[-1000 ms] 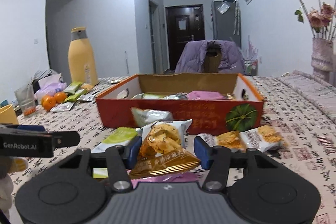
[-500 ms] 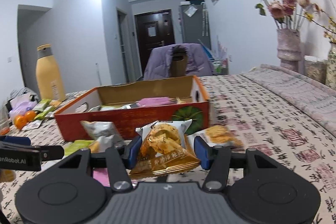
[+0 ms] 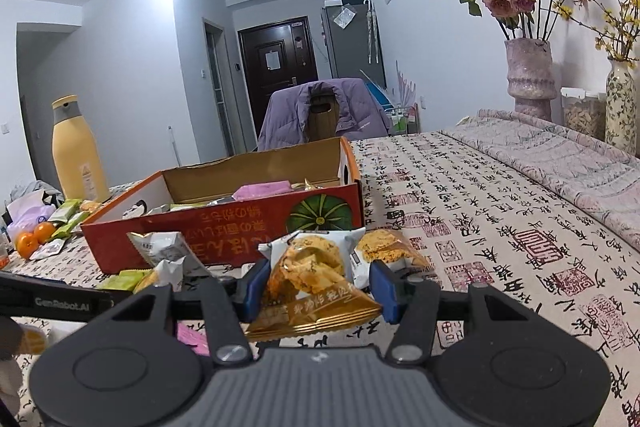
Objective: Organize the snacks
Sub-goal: 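Grasp the green-and-white bar with the left tool while the right tool grasps a cookie packet, then carry the bar and cookie packet over the box and open both tools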
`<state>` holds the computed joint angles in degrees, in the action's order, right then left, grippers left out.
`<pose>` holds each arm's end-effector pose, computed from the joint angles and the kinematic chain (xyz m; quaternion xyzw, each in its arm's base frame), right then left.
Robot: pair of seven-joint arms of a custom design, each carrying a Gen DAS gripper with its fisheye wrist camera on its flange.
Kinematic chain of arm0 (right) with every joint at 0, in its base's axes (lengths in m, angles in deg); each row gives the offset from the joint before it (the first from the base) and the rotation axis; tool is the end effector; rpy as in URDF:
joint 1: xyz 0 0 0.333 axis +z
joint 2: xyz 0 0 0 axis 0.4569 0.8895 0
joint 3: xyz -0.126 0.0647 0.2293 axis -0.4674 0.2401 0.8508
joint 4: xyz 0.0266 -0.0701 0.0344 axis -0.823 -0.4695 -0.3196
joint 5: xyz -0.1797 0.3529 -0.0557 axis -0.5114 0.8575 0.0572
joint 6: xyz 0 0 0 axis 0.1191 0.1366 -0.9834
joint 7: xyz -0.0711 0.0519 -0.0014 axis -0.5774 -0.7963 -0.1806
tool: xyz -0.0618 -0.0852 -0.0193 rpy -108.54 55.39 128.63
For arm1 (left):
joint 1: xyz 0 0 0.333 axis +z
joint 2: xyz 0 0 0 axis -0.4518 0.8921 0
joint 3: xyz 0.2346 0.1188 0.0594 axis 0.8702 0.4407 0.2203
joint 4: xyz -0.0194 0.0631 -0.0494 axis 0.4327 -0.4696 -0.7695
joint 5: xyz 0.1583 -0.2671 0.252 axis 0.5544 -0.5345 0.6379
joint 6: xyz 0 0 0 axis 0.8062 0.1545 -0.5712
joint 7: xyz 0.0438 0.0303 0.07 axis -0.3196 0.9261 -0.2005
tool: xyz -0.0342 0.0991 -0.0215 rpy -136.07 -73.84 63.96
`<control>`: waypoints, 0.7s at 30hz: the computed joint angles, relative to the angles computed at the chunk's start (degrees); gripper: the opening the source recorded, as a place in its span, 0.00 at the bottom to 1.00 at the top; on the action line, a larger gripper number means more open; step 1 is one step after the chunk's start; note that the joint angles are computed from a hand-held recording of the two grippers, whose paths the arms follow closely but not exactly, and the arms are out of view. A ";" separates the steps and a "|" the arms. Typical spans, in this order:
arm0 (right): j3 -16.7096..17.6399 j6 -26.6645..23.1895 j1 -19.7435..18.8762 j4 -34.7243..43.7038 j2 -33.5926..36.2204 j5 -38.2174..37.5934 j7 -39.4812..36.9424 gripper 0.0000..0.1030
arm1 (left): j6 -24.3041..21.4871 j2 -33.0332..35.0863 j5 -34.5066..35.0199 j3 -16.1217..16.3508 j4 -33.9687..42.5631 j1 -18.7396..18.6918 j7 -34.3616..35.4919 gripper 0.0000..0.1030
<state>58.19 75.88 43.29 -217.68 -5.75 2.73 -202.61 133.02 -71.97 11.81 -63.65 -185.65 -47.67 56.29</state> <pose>0.3309 0.2340 0.3910 -0.4337 0.7079 -0.4100 0.3778 0.4773 -0.3669 0.4115 -0.4815 0.7635 -0.3510 0.2492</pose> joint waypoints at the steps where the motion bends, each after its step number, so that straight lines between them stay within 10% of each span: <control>1: -0.07 0.14 -0.03 -0.06 -0.01 -0.11 0.14 0.52 | 0.09 0.07 -1.07 -0.19 -0.07 0.11 0.98 0.85; 11: -0.14 0.80 0.08 -0.35 -0.19 -0.47 0.82 0.52 | 3.00 -0.46 -10.75 -0.70 -2.67 0.48 9.23 0.44; 21: -0.15 1.28 0.06 -0.06 0.05 -0.83 0.71 0.52 | 7.19 -2.45 1.48 1.45 -4.27 0.75 -3.36 0.39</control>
